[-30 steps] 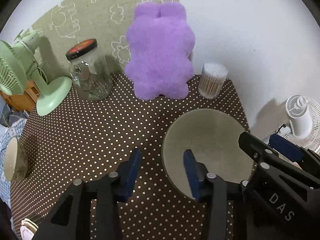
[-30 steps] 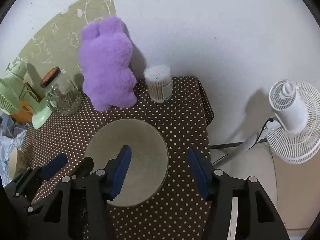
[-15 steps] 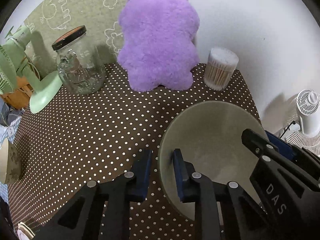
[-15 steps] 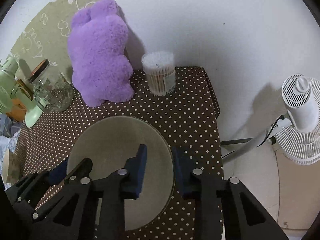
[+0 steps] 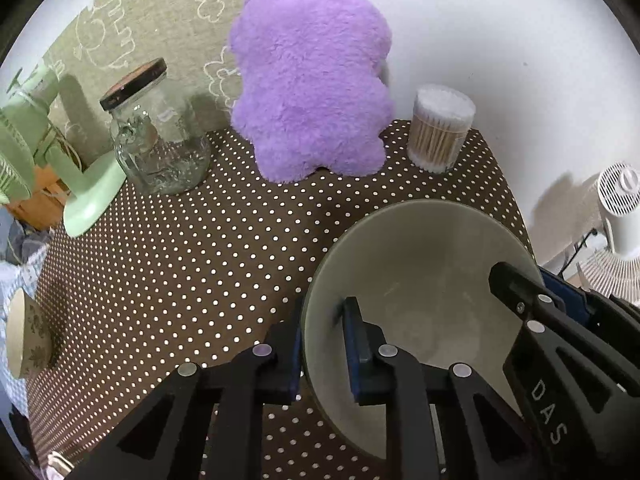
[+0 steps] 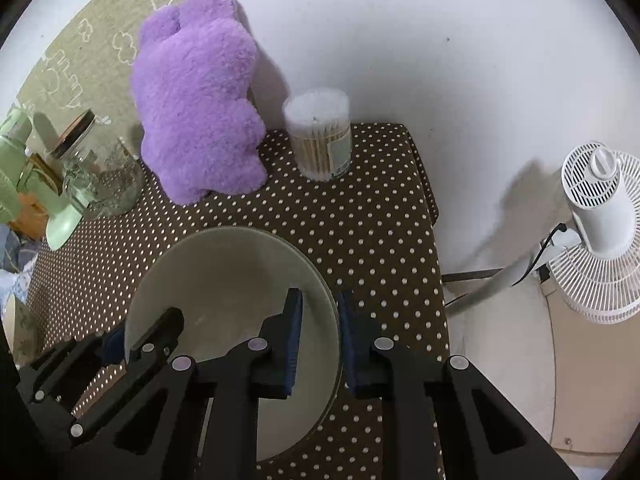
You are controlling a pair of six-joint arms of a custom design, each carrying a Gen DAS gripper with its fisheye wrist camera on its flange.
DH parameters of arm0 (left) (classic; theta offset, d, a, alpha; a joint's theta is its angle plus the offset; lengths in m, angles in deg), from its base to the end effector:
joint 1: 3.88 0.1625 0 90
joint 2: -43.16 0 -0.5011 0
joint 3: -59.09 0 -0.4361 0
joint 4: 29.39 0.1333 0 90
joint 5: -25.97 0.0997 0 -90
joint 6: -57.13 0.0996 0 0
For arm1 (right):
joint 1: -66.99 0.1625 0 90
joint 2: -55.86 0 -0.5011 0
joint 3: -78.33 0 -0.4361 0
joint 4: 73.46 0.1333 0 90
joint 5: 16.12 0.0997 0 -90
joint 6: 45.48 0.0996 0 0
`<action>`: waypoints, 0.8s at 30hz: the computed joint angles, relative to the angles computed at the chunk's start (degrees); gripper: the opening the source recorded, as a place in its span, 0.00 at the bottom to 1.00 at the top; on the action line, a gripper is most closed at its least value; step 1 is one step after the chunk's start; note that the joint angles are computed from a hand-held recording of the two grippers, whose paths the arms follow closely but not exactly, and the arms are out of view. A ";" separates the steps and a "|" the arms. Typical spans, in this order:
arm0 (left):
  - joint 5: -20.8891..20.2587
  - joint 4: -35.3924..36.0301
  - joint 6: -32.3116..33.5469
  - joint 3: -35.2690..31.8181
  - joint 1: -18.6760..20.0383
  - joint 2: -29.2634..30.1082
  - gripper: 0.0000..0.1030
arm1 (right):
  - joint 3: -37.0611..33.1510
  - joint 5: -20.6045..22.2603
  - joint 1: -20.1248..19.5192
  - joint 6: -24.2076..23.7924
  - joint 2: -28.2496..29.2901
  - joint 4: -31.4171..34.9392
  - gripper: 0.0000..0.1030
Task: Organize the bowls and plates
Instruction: 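Close the right gripper on that bowl's rim and lift it, then carry the held bowl back toward the first bowl by the plates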
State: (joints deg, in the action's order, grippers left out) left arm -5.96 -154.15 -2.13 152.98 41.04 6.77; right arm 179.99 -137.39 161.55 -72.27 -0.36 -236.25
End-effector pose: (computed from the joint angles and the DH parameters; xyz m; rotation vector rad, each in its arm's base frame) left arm -0.3484 -0.6551 0.0049 -0.0271 2.1538 -0.6745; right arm 0.1380 -0.7035 0.2385 0.5080 -2.4361 0.4588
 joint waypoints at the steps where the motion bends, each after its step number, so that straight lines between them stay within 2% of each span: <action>1: 0.01 -0.05 0.12 0.28 -0.16 -0.16 0.15 | 0.36 -0.08 0.09 0.09 -0.25 -0.03 0.21; 24: -4.94 4.97 -10.81 12.56 -7.38 -9.59 0.15 | 13.17 -3.43 5.03 5.10 -8.55 -1.75 0.21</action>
